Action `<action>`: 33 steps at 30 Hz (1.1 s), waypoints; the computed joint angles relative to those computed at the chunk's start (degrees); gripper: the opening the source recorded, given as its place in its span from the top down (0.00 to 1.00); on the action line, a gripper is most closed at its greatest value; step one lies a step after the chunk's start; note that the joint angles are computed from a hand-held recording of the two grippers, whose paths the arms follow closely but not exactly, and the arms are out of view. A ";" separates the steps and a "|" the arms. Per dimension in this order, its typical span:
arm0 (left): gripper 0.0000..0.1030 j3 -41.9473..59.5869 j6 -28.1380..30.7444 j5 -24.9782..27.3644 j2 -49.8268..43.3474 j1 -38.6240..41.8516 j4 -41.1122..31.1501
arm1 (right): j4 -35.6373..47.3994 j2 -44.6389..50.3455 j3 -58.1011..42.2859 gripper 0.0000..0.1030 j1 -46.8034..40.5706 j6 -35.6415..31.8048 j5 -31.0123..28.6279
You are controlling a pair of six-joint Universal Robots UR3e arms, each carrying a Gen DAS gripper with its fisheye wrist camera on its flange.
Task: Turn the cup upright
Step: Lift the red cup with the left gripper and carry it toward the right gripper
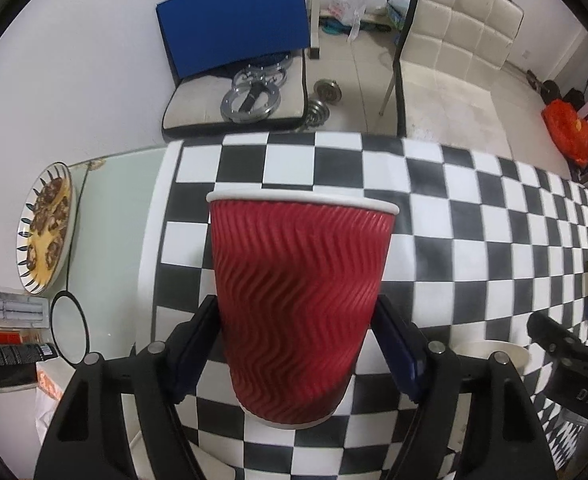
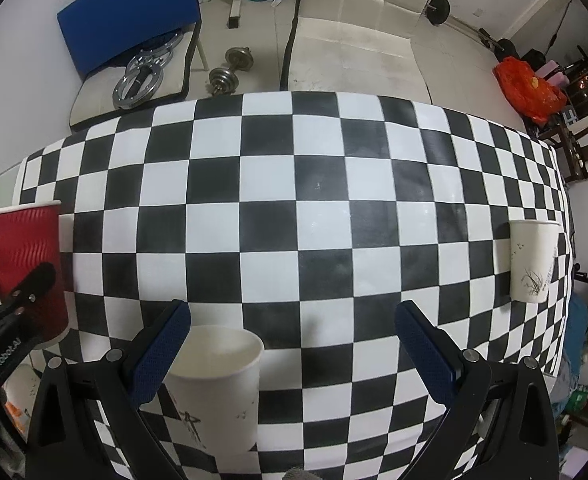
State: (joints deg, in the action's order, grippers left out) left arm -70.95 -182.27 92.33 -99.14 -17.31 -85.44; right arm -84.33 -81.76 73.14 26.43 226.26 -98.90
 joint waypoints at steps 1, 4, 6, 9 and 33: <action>0.29 0.39 -0.29 -0.19 0.75 -0.09 -0.58 | 0.57 -0.74 -0.09 0.00 0.21 0.38 -0.07; 0.29 1.19 -1.10 -0.52 2.96 -0.85 -2.26 | 2.52 -3.23 -0.16 0.00 1.13 1.54 -0.57; 0.29 1.58 -1.83 -0.92 4.66 -1.57 -3.95 | 4.08 -5.24 0.05 0.00 1.93 2.37 -0.80; 0.29 1.22 -3.67 -2.01 8.97 -3.31 -7.68 | 7.06 -9.21 0.86 0.00 3.88 4.28 -1.17; 0.29 -18.65 -57.56 -7.70 20.98 -47.77 -2.21 | 18.08 -36.47 25.23 0.00 60.07 63.28 5.03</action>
State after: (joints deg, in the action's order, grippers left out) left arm -89.59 -239.83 84.63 -78.16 -65.09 -87.65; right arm -66.25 -118.23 98.37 86.50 289.54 -93.86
